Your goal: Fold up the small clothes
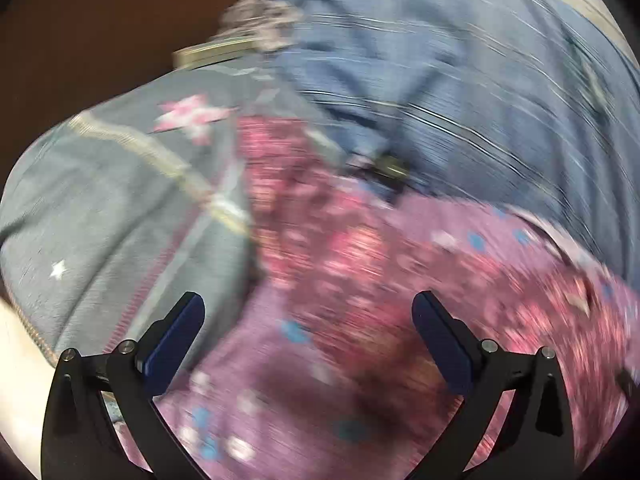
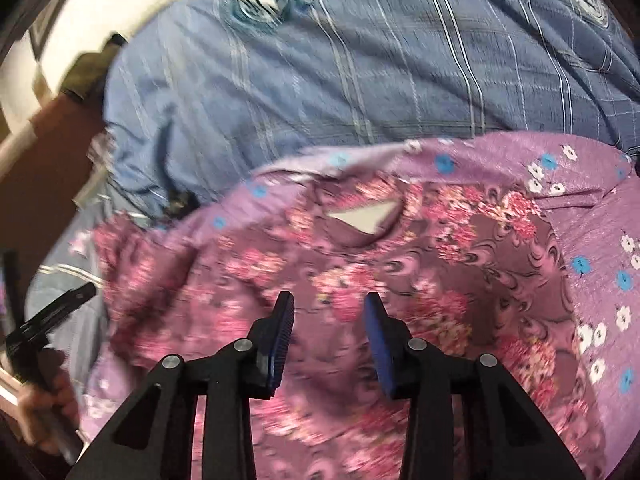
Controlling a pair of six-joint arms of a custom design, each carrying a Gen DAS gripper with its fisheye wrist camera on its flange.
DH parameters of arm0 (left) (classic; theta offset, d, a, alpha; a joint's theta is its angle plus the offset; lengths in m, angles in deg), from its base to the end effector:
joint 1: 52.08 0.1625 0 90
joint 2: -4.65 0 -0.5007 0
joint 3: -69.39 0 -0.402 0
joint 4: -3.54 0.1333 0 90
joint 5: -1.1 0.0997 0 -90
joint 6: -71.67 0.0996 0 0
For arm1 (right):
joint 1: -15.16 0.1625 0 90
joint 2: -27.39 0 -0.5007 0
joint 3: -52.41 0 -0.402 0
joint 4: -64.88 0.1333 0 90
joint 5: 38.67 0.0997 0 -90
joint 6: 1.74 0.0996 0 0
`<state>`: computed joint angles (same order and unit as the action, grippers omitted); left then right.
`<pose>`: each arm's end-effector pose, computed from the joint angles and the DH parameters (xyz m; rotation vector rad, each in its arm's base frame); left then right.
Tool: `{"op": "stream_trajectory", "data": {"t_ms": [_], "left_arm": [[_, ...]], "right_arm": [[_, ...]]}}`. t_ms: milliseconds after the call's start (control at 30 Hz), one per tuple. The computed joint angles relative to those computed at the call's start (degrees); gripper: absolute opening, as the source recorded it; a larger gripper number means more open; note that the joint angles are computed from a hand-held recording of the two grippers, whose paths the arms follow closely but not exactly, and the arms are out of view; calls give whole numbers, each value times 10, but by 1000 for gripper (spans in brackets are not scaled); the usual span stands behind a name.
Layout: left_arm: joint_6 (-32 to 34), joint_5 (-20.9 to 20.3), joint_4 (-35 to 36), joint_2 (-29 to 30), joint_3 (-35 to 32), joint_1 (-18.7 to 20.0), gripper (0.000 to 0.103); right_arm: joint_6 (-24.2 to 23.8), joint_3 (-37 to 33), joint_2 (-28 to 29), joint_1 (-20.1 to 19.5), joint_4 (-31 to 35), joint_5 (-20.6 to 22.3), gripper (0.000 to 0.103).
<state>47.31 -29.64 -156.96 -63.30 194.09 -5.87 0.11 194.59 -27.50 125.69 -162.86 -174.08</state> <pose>-0.2000 -0.5249 0.2646 0.2263 2.2311 -0.9364 0.2072 -0.3756 0.2029 -0.0726 -2.2955 1.2243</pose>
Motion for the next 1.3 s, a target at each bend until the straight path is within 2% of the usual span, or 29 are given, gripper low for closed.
{"op": "stream_trajectory", "data": {"t_ms": [67,100,133,167,200,233,467,733,800,867,933,967,1067,1200,1300], "left_arm": [[-6,0,-20,0,-4,28,103],[-24,-11,-8,-1,-12,51,103],[-40,-47,21,-8,-23,69,102],[-55,-107,27,-12,-36,94,101],[-51,-153,8,-18,-41,106,101],[-38,-174,-27,-17,-38,113,101],[-1,-221,-90,32,-78,136,101],[61,-227,-132,81,-145,155,99],[74,-225,-149,85,-146,156,85],[71,-234,-136,86,-152,164,38],[48,-262,-102,85,-160,181,15],[42,-268,-94,84,-160,186,8],[58,-260,-130,80,-146,183,3],[111,-225,-198,69,-118,149,3],[140,-233,-224,55,-99,122,3]], "right_arm": [[-7,-4,14,6,-15,5,39],[-7,-2,16,10,-17,2,39],[-10,-5,21,8,-13,2,39],[-9,-12,21,4,2,2,39],[-3,-12,20,3,13,3,39],[3,-12,21,-3,19,10,39],[8,-14,26,-30,26,41,39],[11,-2,12,-64,26,64,39],[8,0,9,-70,23,65,39],[8,2,4,-76,19,70,38],[10,5,-2,-81,12,79,37],[9,6,-4,-81,10,79,35],[1,11,-3,-77,-9,74,31],[-6,16,-4,-70,-35,74,30],[-10,18,-5,-63,-50,76,31]]}}
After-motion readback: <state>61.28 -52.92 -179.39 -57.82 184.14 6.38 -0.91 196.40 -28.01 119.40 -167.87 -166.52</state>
